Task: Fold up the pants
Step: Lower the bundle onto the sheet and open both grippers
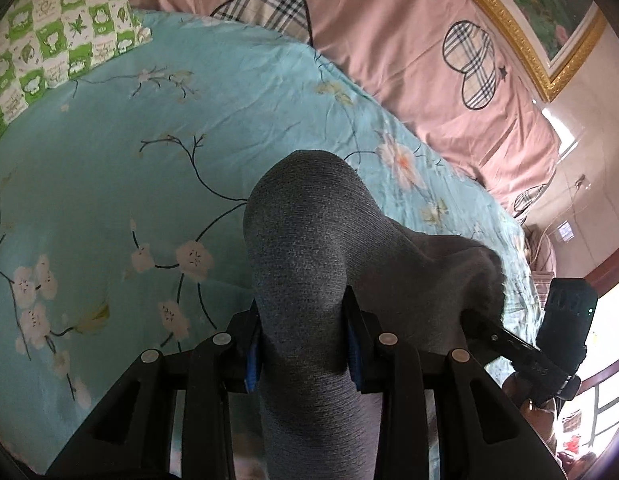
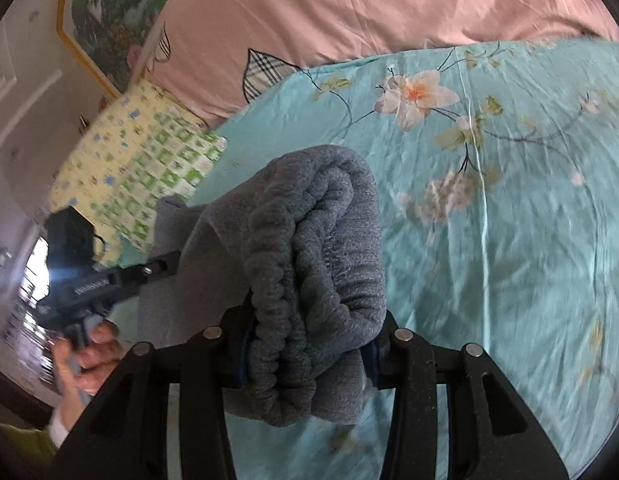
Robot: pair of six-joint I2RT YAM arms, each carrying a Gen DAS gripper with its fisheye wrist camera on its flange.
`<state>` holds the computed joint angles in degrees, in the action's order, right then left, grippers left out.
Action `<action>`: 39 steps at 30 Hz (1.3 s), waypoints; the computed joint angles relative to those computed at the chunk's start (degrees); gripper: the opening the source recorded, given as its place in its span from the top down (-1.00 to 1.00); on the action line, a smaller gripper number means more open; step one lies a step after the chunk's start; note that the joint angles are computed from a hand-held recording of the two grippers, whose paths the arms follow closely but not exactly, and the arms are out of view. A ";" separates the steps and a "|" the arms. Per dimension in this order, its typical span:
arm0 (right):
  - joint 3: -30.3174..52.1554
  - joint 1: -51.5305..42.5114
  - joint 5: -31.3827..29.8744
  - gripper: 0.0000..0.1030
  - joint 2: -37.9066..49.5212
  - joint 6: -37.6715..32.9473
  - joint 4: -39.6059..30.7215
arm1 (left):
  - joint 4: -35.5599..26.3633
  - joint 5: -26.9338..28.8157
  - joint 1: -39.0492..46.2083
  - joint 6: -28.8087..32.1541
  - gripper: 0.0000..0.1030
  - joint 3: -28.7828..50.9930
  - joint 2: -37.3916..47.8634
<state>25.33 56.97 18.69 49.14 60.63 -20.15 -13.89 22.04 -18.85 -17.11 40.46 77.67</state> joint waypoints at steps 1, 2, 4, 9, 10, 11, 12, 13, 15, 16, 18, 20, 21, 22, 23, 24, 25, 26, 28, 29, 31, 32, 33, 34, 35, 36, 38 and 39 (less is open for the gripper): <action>1.56 -0.31 1.08 0.03 2.72 -0.55 -2.45 | 1.05 0.11 -0.03 0.50 0.29 -0.29 0.71; 2.31 -0.16 2.22 0.02 4.15 -0.69 -4.07 | 1.91 -0.35 -0.31 0.80 0.26 -0.68 0.96; 1.12 -0.50 3.00 -0.20 3.79 -0.92 -4.83 | 3.24 -1.63 -0.98 1.50 0.18 -1.52 1.20; -4.51 -2.58 1.47 -0.25 -4.23 0.44 -5.28 | 5.70 -3.40 -1.42 1.85 -0.14 -2.87 2.03; -4.43 -2.22 1.93 -0.25 -4.44 0.66 -5.70 | 5.31 -3.88 -1.47 1.87 -0.14 -2.91 1.47; -4.00 -1.33 2.86 -0.25 -3.85 1.05 -5.90 | 3.97 -5.35 -1.89 1.91 -0.15 -2.67 0.44; -3.54 -0.37 3.96 -0.25 -3.55 1.18 -6.30 | 2.87 -6.70 -2.31 1.82 -0.17 -2.60 -0.70; -2.98 0.75 5.21 -0.25 -3.34 1.29 -6.66 | 1.91 -8.07 -2.72 1.71 -0.19 -2.89 -2.34; -1.97 3.53 8.27 -0.28 -4.42 3.20 -8.88 | -0.56 -10.79 -3.58 1.90 -0.29 -3.89 -6.90; -1.48 5.11 10.10 -0.29 -5.35 4.73 -10.27 | -2.14 -12.30 -4.22 1.99 -0.34 -4.47 -9.52; -0.66 8.02 12.95 -0.36 -7.13 7.75 -12.73 | -4.85 -13.74 -4.69 2.29 -0.48 -5.89 -14.48; 0.60 11.90 16.51 -0.55 -8.07 11.43 -15.61 | -8.16 -17.21 -6.71 1.80 -0.50 -6.98 -18.93; 1.51 14.64 18.88 -0.61 -7.98 13.65 -17.15 | -9.76 -18.77 -7.74 1.76 -0.53 -7.84 -21.61; 2.06 16.49 20.31 -0.63 -7.82 14.79 -17.82 | -11.13 -20.50 -9.13 1.45 -0.55 -8.81 -24.28; 3.01 18.93 22.05 -0.65 -7.12 16.19 -18.80 | -12.06 -21.79 -10.10 1.12 -0.55 -9.36 -25.80; 4.40 21.00 23.46 -0.67 -5.61 17.69 -20.24 | -13.55 -23.57 -11.60 0.32 -0.55 -10.02 -27.85; 6.03 22.89 24.62 -0.70 -3.64 19.09 -21.84 | -14.74 -24.52 -12.79 -0.31 -0.56 -10.63 -29.55; 7.35 24.06 25.28 -0.70 -1.87 19.74 -22.68 | -16.12 -24.90 -13.82 -0.78 -0.56 -11.37 -31.60; 10.02 26.95 26.94 -0.71 1.46 21.64 -25.16 | -18.14 -26.45 -16.06 -2.21 -0.56 -12.08 -33.78; 11.44 28.32 27.58 -0.72 3.34 22.33 -26.36 | -19.09 -27.26 -17.19 -2.88 -0.56 -12.35 -34.60; 14.45 31.14 29.24 -0.73 7.40 23.98 -29.32 | -20.55 -28.65 -19.37 -4.40 -0.56 -12.81 -35.94; 15.55 32.20 29.93 -0.74 8.93 24.79 -30.48 | -21.20 -29.27 -20.15 -5.09 -0.56 -12.98 -36.56; 16.50 33.21 30.51 -0.75 10.27 25.69 -31.57 | -21.91 -29.88 -20.93 -5.70 -0.56 -13.08 -37.20; 17.45 34.28 31.06 -0.76 11.72 26.71 -32.54 | -22.63 -30.58 -21.82 -6.35 -0.56 -13.16 -37.85; 17.77 34.97 31.42 -0.76 12.40 27.60 -33.18 | -23.59 -31.84 -23.05 -7.31 -0.56 -13.34 -38.99; 18.01 35.61 31.74 -0.77 12.99 28.33 -33.58 | -24.02 -33.04 -24.23 -8.04 -0.56 -13.41 -39.62; 18.08 36.78 32.09 -0.79 13.99 29.60 -33.73 | -25.48 -36.33 -27.45 -9.72 -0.58 -13.48 -40.97; 18.09 37.02 31.92 -0.80 14.37 29.90 -33.71 | -26.02 -37.41 -28.63 -10.32 -0.60 -13.34 -40.92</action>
<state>43.42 93.99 50.61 63.51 90.53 -53.86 -39.91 -15.37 -47.48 -27.43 27.12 36.74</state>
